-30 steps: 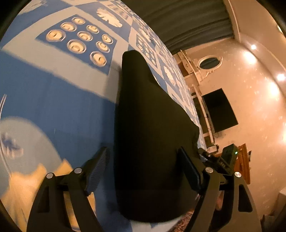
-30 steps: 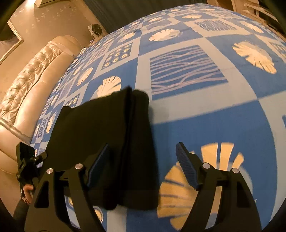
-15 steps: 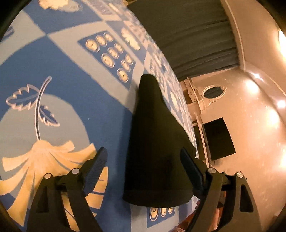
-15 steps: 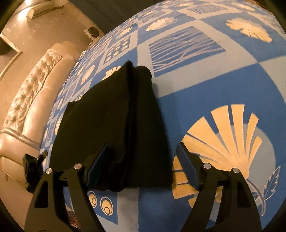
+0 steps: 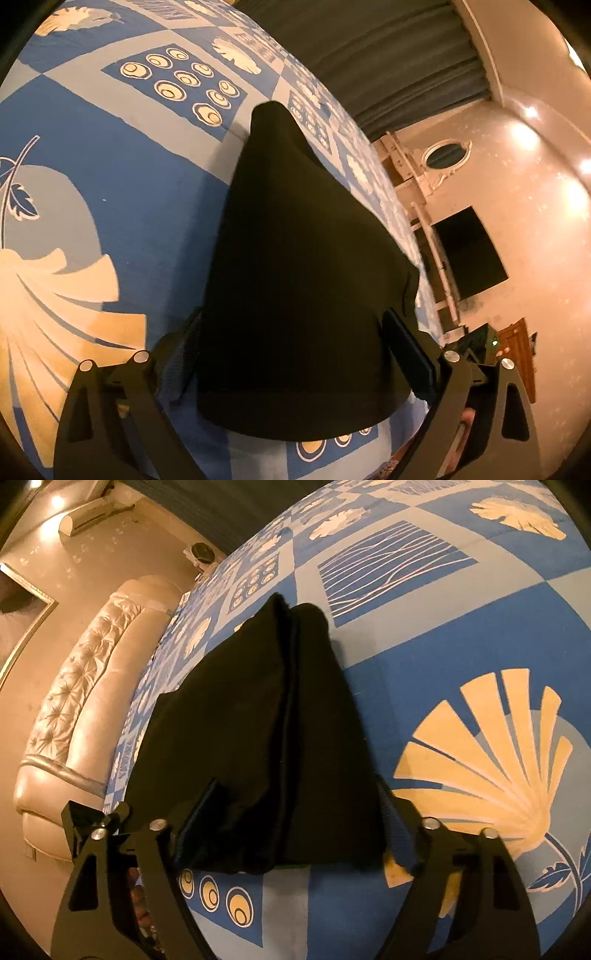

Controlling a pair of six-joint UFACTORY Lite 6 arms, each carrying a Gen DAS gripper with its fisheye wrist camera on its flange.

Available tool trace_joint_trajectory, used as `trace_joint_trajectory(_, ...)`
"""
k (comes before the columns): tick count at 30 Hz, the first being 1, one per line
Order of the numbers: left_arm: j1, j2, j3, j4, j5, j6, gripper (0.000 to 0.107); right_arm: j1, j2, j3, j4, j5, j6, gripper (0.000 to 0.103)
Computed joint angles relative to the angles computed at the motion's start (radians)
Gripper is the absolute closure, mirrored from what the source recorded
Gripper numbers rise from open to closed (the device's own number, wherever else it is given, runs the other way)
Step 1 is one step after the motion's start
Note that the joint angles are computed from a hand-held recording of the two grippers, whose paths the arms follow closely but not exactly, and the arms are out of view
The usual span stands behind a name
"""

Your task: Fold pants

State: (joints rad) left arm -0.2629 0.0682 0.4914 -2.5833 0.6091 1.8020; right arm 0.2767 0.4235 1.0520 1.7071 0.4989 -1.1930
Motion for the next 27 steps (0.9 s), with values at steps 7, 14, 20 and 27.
trace_joint_trajectory(7,-0.011,0.012,0.009,-0.037,-0.044,0.021,0.038,-0.068,-0.014,-0.047,0.078,0.105,-0.122,0.076)
trace_joint_trajectory(14,0.002,0.048,0.026,0.001,-0.045,0.077,0.043,-0.155,0.089,-0.068,0.148,0.289,-0.192,0.077)
trace_joint_trajectory(20,0.036,0.043,0.022,0.098,-0.005,0.02,0.035,-0.176,0.007,-0.151,0.162,0.264,-0.199,0.063)
trace_joint_trajectory(27,-0.108,-0.1,-0.005,-0.158,-0.256,0.205,0.024,-0.047,-0.278,-0.313,0.17,-0.11,-0.179,0.035)
